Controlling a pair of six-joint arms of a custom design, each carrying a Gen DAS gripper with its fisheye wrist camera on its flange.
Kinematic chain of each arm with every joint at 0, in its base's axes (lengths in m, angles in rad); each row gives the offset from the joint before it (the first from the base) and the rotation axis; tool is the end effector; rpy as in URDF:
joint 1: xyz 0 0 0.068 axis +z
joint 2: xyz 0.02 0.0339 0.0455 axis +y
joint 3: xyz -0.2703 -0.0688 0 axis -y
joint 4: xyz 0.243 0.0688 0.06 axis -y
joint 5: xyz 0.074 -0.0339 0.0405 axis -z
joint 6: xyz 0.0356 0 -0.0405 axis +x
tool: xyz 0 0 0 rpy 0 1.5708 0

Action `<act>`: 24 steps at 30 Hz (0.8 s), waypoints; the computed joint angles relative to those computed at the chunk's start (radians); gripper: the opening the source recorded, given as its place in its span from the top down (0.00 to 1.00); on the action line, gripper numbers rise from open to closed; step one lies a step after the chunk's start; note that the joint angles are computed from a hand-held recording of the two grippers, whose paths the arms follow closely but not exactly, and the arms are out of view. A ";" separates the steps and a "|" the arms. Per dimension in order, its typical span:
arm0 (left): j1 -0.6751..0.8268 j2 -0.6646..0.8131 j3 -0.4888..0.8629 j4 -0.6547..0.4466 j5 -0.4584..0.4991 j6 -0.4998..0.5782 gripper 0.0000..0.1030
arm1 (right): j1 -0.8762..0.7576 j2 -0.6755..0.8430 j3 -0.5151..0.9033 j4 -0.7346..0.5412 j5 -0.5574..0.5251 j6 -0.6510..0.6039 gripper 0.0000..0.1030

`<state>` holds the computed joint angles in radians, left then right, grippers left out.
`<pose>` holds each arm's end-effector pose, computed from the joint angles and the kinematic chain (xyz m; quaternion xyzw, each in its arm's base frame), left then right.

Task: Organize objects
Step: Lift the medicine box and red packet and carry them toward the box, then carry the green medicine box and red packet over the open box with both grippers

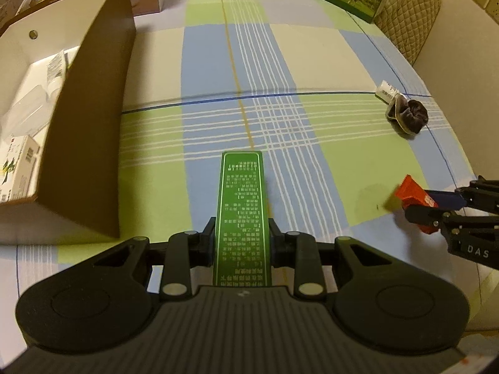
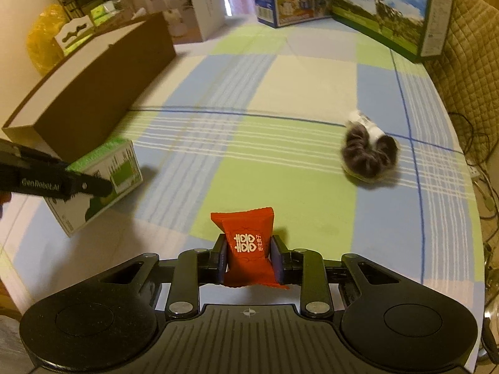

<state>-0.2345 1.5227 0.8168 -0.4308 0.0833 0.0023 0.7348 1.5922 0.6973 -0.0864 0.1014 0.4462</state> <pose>0.2686 -0.0672 0.1722 0.1242 0.9678 -0.0653 0.2090 0.2142 0.1887 0.1407 -0.1229 0.9478 0.1213 0.2680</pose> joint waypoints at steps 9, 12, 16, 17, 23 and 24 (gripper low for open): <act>0.073 -0.066 -0.074 -0.041 0.053 0.060 0.75 | 0.057 0.022 0.041 -0.023 0.010 0.036 0.75; 0.068 -0.053 -0.075 -0.033 0.056 0.053 0.72 | 0.065 0.025 0.047 -0.030 0.011 0.041 0.75; 0.049 -0.041 -0.067 -0.015 0.046 0.062 0.72 | 0.072 0.021 0.051 -0.036 0.019 0.043 0.75; 0.044 -0.038 -0.064 -0.013 0.038 0.066 0.74 | 0.073 0.018 0.051 -0.037 0.021 0.044 0.75; 0.063 -0.092 -0.069 -0.035 0.055 0.104 0.76 | 0.084 0.000 0.060 -0.046 0.031 0.053 0.75; 0.069 -0.101 -0.069 -0.041 0.058 0.107 0.76 | 0.085 -0.001 0.064 -0.046 0.029 0.053 0.75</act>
